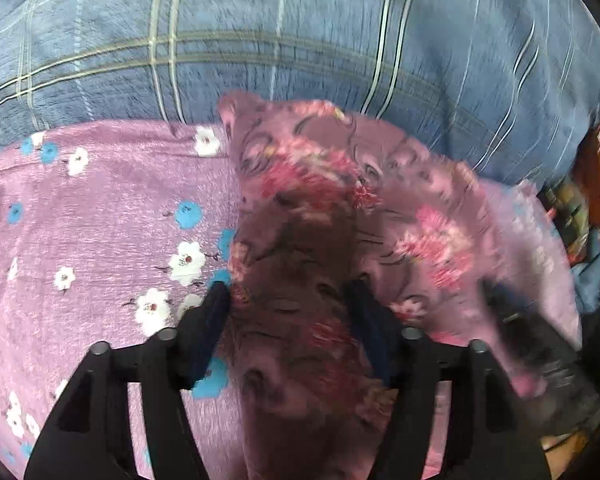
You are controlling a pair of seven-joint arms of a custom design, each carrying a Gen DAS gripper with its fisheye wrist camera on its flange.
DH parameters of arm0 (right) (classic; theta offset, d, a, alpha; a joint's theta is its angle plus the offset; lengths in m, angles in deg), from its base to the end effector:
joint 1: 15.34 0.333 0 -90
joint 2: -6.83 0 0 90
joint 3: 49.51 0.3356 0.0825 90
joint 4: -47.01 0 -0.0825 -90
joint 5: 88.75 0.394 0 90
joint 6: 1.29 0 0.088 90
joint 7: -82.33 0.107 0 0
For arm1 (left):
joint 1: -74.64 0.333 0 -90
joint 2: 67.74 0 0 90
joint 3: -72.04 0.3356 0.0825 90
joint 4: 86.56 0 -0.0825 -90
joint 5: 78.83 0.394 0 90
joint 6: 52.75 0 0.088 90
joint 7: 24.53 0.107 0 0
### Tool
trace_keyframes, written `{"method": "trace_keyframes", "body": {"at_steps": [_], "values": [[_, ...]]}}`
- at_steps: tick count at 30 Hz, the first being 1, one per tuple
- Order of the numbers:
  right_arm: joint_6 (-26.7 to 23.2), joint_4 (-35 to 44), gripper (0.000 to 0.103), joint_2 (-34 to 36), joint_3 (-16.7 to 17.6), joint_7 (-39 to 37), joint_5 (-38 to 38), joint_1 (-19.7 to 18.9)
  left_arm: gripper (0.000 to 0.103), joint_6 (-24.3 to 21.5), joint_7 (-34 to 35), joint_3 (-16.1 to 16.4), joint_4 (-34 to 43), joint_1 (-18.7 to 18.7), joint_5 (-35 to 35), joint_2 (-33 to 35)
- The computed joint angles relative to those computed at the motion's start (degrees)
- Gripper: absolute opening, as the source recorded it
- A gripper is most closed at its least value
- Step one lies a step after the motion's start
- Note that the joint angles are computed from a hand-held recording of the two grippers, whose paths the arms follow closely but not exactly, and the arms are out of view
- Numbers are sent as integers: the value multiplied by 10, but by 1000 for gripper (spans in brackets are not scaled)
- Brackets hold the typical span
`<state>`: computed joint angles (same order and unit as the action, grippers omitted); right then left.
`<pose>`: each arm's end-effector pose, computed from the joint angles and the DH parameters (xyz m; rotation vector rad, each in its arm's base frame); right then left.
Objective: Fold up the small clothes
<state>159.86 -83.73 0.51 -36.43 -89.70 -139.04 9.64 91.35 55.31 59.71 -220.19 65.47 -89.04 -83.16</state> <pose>0.4018 0.3656 0.4708 -1.4225 1.9020 -0.3523 0.4667 -0.1886 0.5038 -1.9800 2.1507 -0.6377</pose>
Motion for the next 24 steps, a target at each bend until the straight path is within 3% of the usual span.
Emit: {"method": "trace_keyframes", "body": {"at_steps": [2, 5, 10, 18, 21, 24], "values": [[26, -5, 40, -3, 0, 41, -38, -10, 68, 15, 17, 18, -12, -10, -54, -3], [52, -19, 40, -10, -8, 15, -10, -10, 68, 8, 40, 31, -13, -14, -101, -3], [58, -32, 44, -35, 1, 12, 22, -24, 68, 3, 35, 17, -12, -1, -79, -11], [12, 12, 44, -21, 25, 34, -30, -55, 71, 2, 48, 23, -14, -4, -97, -7], [-87, 60, 45, 36, -9, -131, 132, 1, 70, -26, 69, 38, -3, -6, -127, -4], [-88, 56, 46, 22, -8, -137, 141, -4, 70, -42, 115, 66, -8, -5, -196, -20]]}}
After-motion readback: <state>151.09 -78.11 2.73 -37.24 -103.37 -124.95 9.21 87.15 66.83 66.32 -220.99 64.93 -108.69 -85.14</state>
